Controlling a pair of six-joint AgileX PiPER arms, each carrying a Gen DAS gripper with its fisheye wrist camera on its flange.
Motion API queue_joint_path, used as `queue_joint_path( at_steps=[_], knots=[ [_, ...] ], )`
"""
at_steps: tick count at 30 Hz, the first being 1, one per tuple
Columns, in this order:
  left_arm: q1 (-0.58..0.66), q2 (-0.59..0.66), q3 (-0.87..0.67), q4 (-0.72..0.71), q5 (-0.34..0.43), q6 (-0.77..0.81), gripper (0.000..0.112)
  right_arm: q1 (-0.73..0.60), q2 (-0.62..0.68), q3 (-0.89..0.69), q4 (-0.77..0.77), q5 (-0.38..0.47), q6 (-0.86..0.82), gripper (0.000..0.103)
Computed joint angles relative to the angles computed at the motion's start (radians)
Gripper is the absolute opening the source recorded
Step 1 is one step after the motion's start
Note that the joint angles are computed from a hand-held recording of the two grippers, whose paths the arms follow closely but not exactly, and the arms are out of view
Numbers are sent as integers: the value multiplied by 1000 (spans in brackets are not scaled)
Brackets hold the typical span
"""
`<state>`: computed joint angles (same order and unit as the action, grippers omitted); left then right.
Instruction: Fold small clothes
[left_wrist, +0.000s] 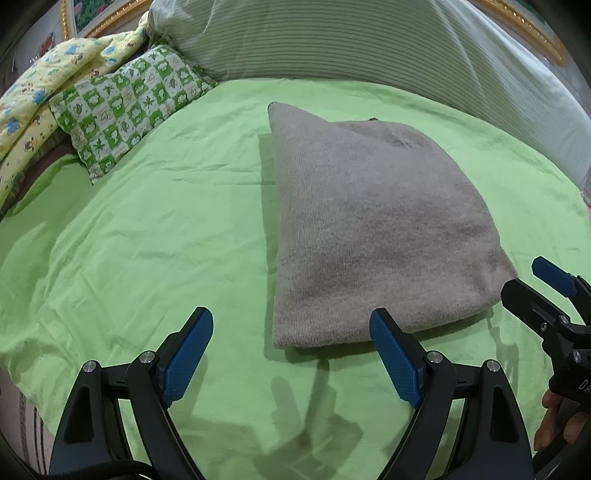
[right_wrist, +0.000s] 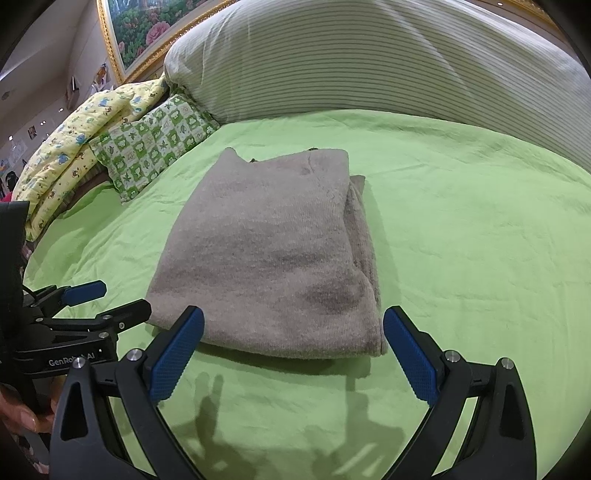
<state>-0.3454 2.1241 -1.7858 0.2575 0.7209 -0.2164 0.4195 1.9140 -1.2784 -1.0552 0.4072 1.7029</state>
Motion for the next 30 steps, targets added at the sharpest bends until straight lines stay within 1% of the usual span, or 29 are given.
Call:
queue_joint_path(
  at_steps=[2, 17, 30],
  knots=[
    [-2, -3, 1, 9, -9, -4, 87, 0, 0, -3, -2, -1, 4, 98],
    [-9, 29, -66, 5, 34, -13, 87, -6, -5, -8, 5, 7, 3, 98],
    [-12, 39, -88, 8, 50, -17, 87, -13, -9, -11, 14, 7, -3, 98]
  ],
)
